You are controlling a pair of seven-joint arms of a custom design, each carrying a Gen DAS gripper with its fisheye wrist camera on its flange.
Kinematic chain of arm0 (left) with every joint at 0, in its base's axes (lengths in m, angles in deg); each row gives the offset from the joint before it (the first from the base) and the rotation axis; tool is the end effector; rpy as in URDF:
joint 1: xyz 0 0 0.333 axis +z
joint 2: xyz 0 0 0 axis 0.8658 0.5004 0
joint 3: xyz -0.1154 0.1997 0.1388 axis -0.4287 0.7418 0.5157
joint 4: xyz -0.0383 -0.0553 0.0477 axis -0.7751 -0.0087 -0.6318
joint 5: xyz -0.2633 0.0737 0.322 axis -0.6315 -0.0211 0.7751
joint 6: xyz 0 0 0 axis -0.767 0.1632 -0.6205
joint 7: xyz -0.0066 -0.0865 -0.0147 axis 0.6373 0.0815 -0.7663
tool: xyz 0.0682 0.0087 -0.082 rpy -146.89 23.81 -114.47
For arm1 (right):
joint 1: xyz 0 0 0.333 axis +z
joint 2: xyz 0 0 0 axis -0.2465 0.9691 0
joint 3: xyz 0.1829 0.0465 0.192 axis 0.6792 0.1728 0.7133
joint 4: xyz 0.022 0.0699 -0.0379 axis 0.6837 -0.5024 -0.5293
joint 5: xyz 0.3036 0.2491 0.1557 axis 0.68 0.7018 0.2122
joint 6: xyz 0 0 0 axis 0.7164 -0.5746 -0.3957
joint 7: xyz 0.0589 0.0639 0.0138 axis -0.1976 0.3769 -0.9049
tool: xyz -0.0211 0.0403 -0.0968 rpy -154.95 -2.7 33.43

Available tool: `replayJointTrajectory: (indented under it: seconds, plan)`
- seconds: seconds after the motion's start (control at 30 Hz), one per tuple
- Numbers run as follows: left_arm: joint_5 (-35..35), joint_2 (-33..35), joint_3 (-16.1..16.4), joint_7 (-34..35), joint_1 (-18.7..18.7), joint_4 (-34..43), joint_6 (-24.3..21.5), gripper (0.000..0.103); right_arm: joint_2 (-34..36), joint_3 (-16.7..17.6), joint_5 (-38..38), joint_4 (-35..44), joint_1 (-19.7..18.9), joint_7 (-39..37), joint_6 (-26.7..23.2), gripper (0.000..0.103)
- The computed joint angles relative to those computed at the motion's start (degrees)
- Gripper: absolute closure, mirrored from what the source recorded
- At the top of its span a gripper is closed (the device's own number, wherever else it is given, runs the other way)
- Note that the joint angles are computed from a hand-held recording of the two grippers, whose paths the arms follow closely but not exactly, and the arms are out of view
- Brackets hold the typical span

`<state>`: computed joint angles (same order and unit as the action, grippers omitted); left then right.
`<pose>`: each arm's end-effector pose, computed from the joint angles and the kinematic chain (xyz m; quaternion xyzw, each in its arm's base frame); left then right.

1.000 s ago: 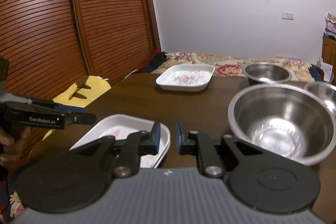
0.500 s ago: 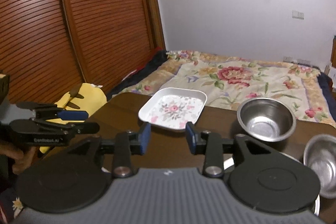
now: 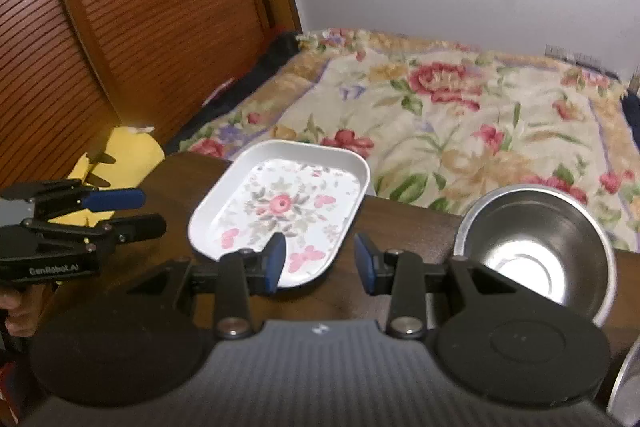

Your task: Organize plates and bowls

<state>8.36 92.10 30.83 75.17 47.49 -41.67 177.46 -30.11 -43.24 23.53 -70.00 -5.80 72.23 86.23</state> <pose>0.6685 -0.3268 0.3631 -0.4508 0.7787 -0.3924 0.1910 0.6483 0.1425 0.3754 -0.6640 0.6376 -0.1840 0.3445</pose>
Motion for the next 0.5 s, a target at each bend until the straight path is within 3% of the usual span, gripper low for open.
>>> replayJointTrajectory:
  seconds: [0.4,0.5]
  plan:
    - [-0.04,6.95,0.87,-0.56,-1.35,9.04,-5.00,0.057,6.74,-2.82,-4.66,9.13,1.47,3.78,-8.10,0.065]
    - [0.16,8.12,1.44,-0.95,-1.90,10.68,-5.71,0.059,7.33,-1.54,-3.16,9.90,0.10,2.84,-8.86,0.070]
